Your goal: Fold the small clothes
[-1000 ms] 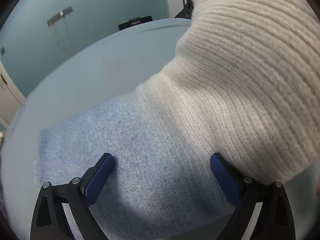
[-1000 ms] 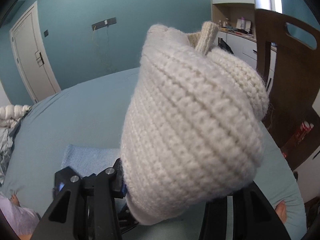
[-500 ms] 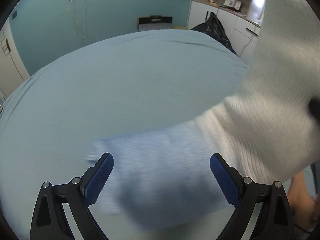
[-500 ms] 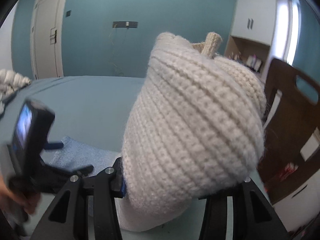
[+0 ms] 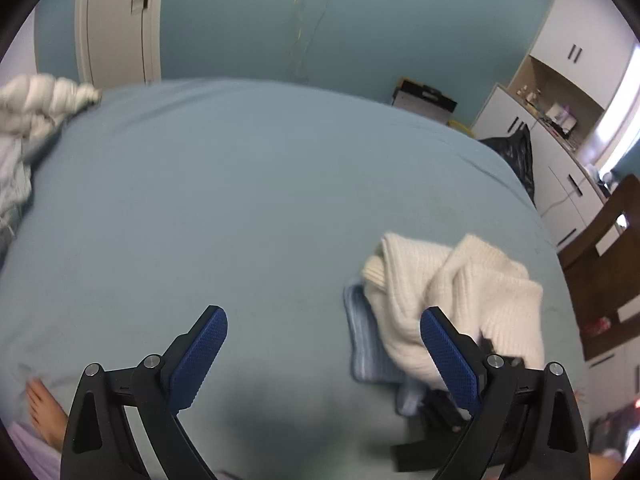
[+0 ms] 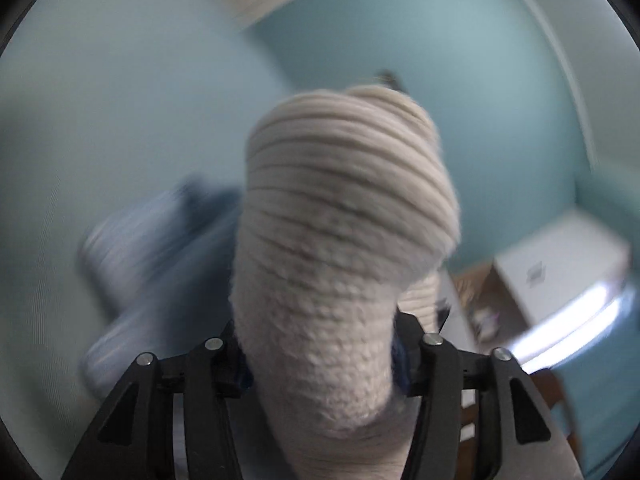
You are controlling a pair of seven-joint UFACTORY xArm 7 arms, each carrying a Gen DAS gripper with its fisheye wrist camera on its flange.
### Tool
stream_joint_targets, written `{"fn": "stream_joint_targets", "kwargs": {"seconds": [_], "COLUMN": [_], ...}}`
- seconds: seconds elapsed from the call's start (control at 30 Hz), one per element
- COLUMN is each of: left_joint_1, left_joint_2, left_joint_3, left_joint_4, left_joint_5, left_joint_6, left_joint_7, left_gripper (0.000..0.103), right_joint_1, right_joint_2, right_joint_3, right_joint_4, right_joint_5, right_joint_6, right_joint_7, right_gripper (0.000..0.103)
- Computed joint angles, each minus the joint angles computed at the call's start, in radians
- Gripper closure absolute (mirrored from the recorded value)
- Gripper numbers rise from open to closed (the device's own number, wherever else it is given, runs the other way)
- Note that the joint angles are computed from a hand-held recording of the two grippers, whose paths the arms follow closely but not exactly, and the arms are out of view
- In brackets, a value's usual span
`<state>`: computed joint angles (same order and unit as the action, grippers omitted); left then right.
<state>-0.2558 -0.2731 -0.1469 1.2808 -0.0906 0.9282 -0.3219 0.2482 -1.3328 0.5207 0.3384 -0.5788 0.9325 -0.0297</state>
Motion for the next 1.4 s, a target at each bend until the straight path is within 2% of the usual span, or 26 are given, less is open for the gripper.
{"fn": "stream_joint_targets", "kwargs": {"seconds": [0.07, 0.1, 0.17, 0.23, 0.3, 0.4, 0.47, 0.57, 0.7, 0.77, 0.83, 0.93, 1.0, 1.07, 1.17, 1.23, 1.3, 1.33, 1.37, 1.4], "left_joint_1": [0.000, -0.001, 0.002, -0.002, 0.004, 0.015, 0.021, 0.019, 0.014, 0.008, 0.002, -0.008, -0.014, -0.022, -0.038, -0.052, -0.064, -0.070, -0.074, -0.079], "left_joint_2": [0.022, 0.031, 0.044, 0.032, -0.006, -0.038, -0.032, -0.041, -0.024, -0.013, -0.009, -0.010, -0.008, 0.011, 0.055, 0.084, 0.097, 0.101, 0.105, 0.110], "left_joint_3": [-0.023, -0.036, -0.006, -0.005, 0.013, 0.023, 0.015, 0.012, -0.004, -0.014, -0.024, -0.030, -0.044, -0.057, -0.072, -0.073, -0.066, -0.068, -0.069, -0.073], "left_joint_4": [0.004, 0.006, 0.017, 0.001, -0.029, -0.027, -0.009, -0.011, -0.002, 0.000, 0.000, 0.007, 0.017, 0.040, 0.086, 0.111, 0.121, 0.125, 0.130, 0.137], "left_joint_5": [0.041, 0.071, 0.059, 0.044, 0.027, 0.020, 0.026, 0.023, 0.037, 0.054, 0.078, 0.099, 0.125, 0.146, 0.162, 0.153, 0.141, 0.146, 0.153, 0.167], "left_joint_6": [-0.003, -0.019, -0.038, -0.055, -0.047, -0.015, -0.006, -0.011, -0.015, -0.019, -0.021, -0.018, -0.011, 0.006, 0.042, 0.059, 0.056, 0.053, 0.050, 0.045], "left_joint_7": [-0.013, -0.027, 0.016, 0.015, 0.043, 0.060, 0.051, 0.057, 0.063, 0.071, 0.085, 0.112, 0.120, 0.121, 0.111, 0.102, 0.112, 0.118, 0.124, 0.131], "left_gripper": [0.005, 0.005, 0.005, 0.005, 0.005, 0.005, 0.005, 0.005, 0.005, 0.005, 0.005, 0.005, 0.005, 0.005, 0.005, 0.005, 0.005, 0.005, 0.005, 0.005], "right_joint_1": [0.106, 0.131, 0.142, 0.130, 0.143, 0.185, 0.191, 0.097, -0.116, -0.158, -0.180, -0.143, -0.146, -0.149, -0.140, -0.167, -0.215, -0.198, -0.203, -0.177], "right_joint_2": [-0.078, -0.108, -0.097, -0.045, 0.012, 0.045, 0.052, 0.065, 0.188, 0.272, 0.277, 0.153, 0.090, -0.013, -0.133, -0.181, -0.195, -0.186, -0.135, -0.088], "right_joint_3": [0.085, 0.100, 0.070, 0.013, -0.086, -0.253, -0.353, -0.427, -0.488, -0.534, -0.565, -0.524, -0.509, -0.466, -0.439, -0.426, -0.436, -0.471, -0.464, -0.497], "right_joint_4": [-0.130, -0.160, -0.139, -0.069, 0.057, 0.251, 0.345, 0.411, 0.471, 0.499, 0.474, 0.372, 0.314, 0.231, 0.148, 0.121, 0.140, 0.180, 0.207, 0.262], "right_joint_5": [-0.117, -0.151, -0.140, -0.101, 0.047, 0.331, 0.473, 0.499, 0.457, 0.511, 0.578, 0.513, 0.500, 0.501, 0.495, 0.530, 0.582, 0.575, 0.610, 0.607], "right_joint_6": [-0.055, -0.078, -0.058, 0.006, 0.123, 0.300, 0.372, 0.359, 0.315, 0.364, 0.418, 0.342, 0.307, 0.262, 0.216, 0.204, 0.234, 0.288, 0.300, 0.353], "right_joint_7": [0.019, 0.033, 0.009, -0.038, -0.093, -0.111, -0.118, -0.093, -0.028, 0.005, -0.021, -0.090, -0.111, -0.092, -0.084, -0.094, -0.102, -0.122, -0.100, -0.073], "right_gripper": [0.051, 0.048, 0.044, 0.030, 0.019, 0.018, 0.018, 0.017, 0.017, 0.017, 0.016, 0.015, 0.015, 0.015, 0.015, 0.013, 0.012, 0.012, 0.012, 0.012]}}
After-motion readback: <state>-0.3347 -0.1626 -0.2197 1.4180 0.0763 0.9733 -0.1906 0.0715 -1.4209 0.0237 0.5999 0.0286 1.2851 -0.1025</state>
